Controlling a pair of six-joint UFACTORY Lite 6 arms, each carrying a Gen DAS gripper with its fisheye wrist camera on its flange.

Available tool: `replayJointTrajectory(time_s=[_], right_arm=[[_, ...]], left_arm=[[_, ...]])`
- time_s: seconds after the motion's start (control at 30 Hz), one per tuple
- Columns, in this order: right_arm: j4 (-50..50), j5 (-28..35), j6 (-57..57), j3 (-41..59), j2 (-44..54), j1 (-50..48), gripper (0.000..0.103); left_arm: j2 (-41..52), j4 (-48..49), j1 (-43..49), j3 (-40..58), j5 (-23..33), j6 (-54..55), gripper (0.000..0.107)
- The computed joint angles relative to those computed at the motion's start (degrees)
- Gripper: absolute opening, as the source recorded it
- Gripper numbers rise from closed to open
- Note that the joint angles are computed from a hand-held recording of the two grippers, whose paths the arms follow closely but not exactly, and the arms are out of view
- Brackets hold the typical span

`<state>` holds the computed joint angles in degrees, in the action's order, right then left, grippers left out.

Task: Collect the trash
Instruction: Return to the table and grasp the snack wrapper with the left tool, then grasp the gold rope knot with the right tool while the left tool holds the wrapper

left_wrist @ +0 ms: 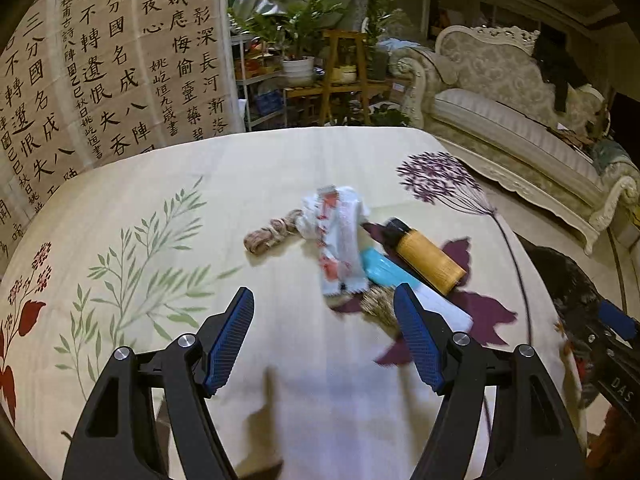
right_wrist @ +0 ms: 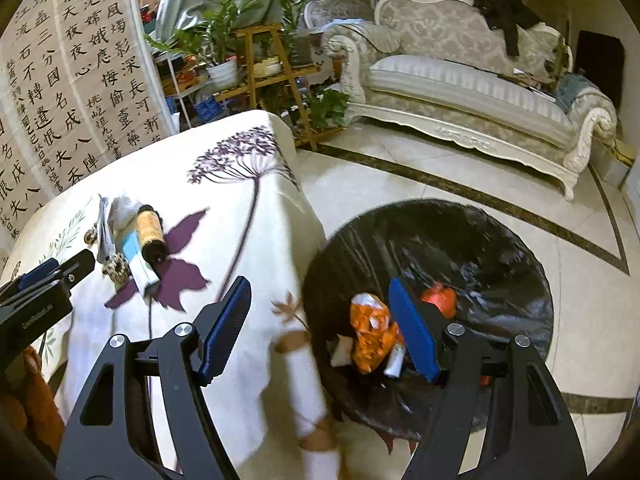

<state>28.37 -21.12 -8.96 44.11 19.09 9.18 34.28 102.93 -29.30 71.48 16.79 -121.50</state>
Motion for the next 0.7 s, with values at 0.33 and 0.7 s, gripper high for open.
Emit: replayJointTrajectory(time_s=[0.33,0.7], right_arm=[[2.9,2.9,-3.9,9.9,6.6,2.1,0.070],[4.5,4.4,-6.0,14.0,10.1,3.0,0.070]], left_arm=[[9.3,-20.4,3.9,14.0,-4.1,24.5,0.068],[14.3,-42.4,5.1,21.1,-6.6,50.1,0.027]])
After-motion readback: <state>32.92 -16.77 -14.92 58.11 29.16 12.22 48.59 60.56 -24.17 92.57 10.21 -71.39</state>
